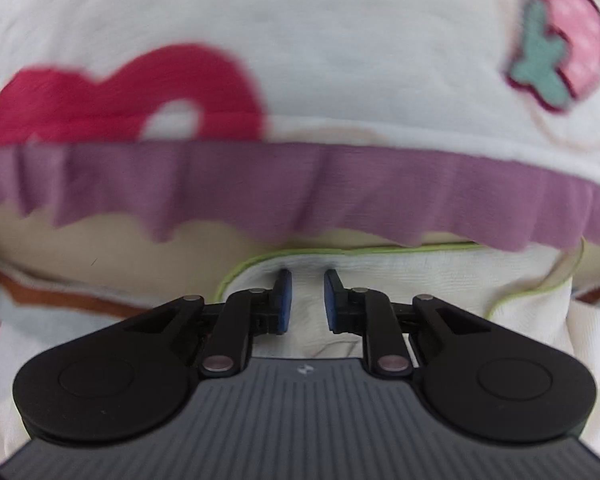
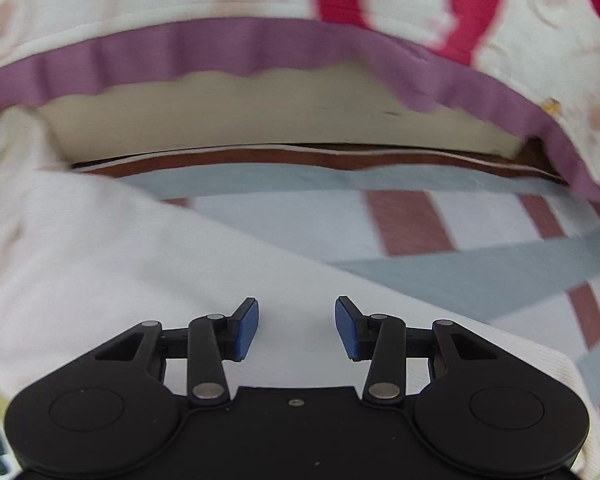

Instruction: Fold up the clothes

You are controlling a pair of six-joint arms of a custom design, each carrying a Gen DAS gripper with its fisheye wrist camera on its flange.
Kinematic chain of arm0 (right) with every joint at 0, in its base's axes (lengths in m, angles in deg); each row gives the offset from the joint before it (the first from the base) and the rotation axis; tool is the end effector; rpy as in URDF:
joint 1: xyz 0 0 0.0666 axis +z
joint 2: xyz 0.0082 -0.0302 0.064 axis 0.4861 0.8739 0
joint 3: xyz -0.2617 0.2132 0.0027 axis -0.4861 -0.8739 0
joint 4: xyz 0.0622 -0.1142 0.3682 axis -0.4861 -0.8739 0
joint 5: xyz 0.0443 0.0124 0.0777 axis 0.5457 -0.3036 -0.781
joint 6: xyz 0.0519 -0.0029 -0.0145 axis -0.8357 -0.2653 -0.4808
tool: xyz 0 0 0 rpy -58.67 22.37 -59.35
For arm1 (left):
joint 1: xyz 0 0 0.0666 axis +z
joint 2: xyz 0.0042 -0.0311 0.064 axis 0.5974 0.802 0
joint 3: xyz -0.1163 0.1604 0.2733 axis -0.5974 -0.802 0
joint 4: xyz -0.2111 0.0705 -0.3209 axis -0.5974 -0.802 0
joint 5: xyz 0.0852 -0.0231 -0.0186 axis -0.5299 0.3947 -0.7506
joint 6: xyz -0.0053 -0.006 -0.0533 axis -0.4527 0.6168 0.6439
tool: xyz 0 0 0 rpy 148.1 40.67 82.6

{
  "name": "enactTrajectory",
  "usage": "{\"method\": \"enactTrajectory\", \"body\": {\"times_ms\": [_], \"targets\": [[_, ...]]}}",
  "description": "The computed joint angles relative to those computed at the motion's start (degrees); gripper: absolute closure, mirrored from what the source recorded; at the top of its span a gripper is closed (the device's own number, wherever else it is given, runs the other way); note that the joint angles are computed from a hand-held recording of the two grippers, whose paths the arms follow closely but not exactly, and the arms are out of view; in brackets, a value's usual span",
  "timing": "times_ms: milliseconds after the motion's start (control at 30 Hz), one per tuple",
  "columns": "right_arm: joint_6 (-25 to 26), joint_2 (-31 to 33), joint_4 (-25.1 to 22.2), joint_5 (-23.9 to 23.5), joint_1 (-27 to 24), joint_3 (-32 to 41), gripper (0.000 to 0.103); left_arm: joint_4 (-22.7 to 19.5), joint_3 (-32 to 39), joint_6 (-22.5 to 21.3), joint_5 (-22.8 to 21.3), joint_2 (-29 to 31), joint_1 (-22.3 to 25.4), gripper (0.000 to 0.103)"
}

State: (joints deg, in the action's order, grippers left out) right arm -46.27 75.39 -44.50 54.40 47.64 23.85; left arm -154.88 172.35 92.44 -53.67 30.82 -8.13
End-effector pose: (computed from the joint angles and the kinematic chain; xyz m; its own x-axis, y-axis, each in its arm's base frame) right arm 0.3401 0.1040 0.5043 -0.8166 -0.1141 -0.5658 -0.0502 0.9906 -0.1274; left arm 0.3161 -0.2819 0.4994 -0.5782 -0.2404 -0.7797 -0.2689 0.9584 -0.0961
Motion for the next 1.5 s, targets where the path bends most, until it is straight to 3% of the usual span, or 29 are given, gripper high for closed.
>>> {"method": "enactTrajectory", "body": {"times_ms": [67, 133, 200, 267, 333, 400, 467, 533, 567, 600, 667, 733, 800, 900, 933, 1033, 1133, 1200, 1267, 1333, 1367, 1433, 1500], "targets": [[-0.43, -0.02, -0.43, 1.89, -1.84, -0.13, 0.055, 4.48, -1.02, -4.00, -0.02, -1.31, -2.03, 0.081], [-1.22, -0.81, -0.18, -0.52, -4.23, -0.47, 0.055, 10.77, -2.11, -10.01, 5.52, -2.13, -3.35, 0.067], [-2.02, -1.97, 0.79, -4.13, -6.33, -1.23, 0.054, 16.25, -2.78, -15.32, 14.33, -1.69, -3.59, 0.049], [-2.49, -2.64, 1.82, -8.10, -7.41, -2.06, 0.054, 15.89, -0.38, -19.17, 19.78, 1.73, -3.69, 0.049], [-1.68, -2.82, 1.72, -10.82, -7.06, -2.25, 0.054, 13.60, 2.53, -20.85, 17.88, 5.71, -4.58, 0.045], [-0.40, -2.84, 1.24, -13.19, -6.30, -2.19, 0.054, 9.44, 5.70, -20.80, 14.83, 9.59, -4.29, 0.035], [1.32, -2.49, 0.30, -14.00, -5.15, -1.97, 0.052, 9.37, 5.73, -19.31, 13.41, 10.59, -3.58, 0.035], [2.70, -2.53, 0.23, -13.16, -3.91, -2.30, 0.048, 13.05, 3.30, -18.99, 15.44, 8.99, -2.70, 0.044], [2.93, -2.75, 0.79, -12.96, -3.73, -2.69, 0.046, 14.10, 2.75, -20.31, 17.75, 8.25, -2.20, 0.088], [2.68, -2.85, 1.36, -13.39, -4.05, -2.99, 0.045, 14.49, 2.69, -20.85, 16.89, 7.72, -2.20, 0.100], [2.12, -3.28, 2.42, -13.57, -4.55, -3.67, 0.045, 15.17, 2.68, -21.68, 13.86, 6.72, -2.38, 0.100], [2.19, -3.89, 2.90, -10.42, -4.45, -4.29, 0.045, 16.68, 0.99, -20.72, 8.30, 4.41, -2.81, 0.100], [0.71, -5.07, 3.00, -6.58, -5.33, -5.10, 0.045, 15.69, 0.90, -15.91, 8.39, 3.79, -2.15, 0.100], [-5.08, -7.75, 2.12, -5.54, -10.22, -6.09, 0.045, 11.54, 2.66, -16.84, 2.90, 5.88, -3.96, 0.100], [-6.60, -8.94, 1.55, -6.80, -12.37, -6.23, 0.044, 9.78, 3.36, -17.61, 1.07, 6.80, -4.54, 0.100], [-8.62, -12.57, -0.75, -14.11, -20.18, -5.94, 0.044, 6.31, 3.24, -11.78, -0.47, 6.23, -5.13, 0.100], [-8.31, -14.94, -3.82, -19.82, -27.87, -4.66, 0.043, 6.96, 1.01, -7.29, -3.97, 3.22, -6.47, 0.099], [-6.58, -15.71, -6.37, -23.42, -32.44, -3.91, 0.043, 4.96, 0.40, -3.29, -6.27, 3.30, -6.46, 0.090], [-4.33, -16.33, -9.09, -26.01, -35.81, -3.64, 0.043, -1.88, 2.06, 4.58, -1.11, 4.31, -4.68, 0.083], [-2.99, -17.11, -11.21, -27.98, -37.74, -3.87, 0.043, -1.20, 0.39, 8.88, -0.02, 1.93, -5.36, 0.081], [-2.52, -17.58, -12.13, -28.86, -38.28, -4.23, 0.043, -0.29, -0.72, 10.74, 0.22, 0.50, -5.84, 0.075], [-2.53, -18.89, -13.91, -29.38, -38.86, -5.19, 0.042, -2.34, 0.75, 10.49, -1.40, 0.50, -8.35, 0.065], [-4.96, -20.48, -15.45, -29.28, -39.22, -6.89, 0.042, -1.09, 1.08, 8.63, -2.58, 0.06, -11.88, 0.060]]}}
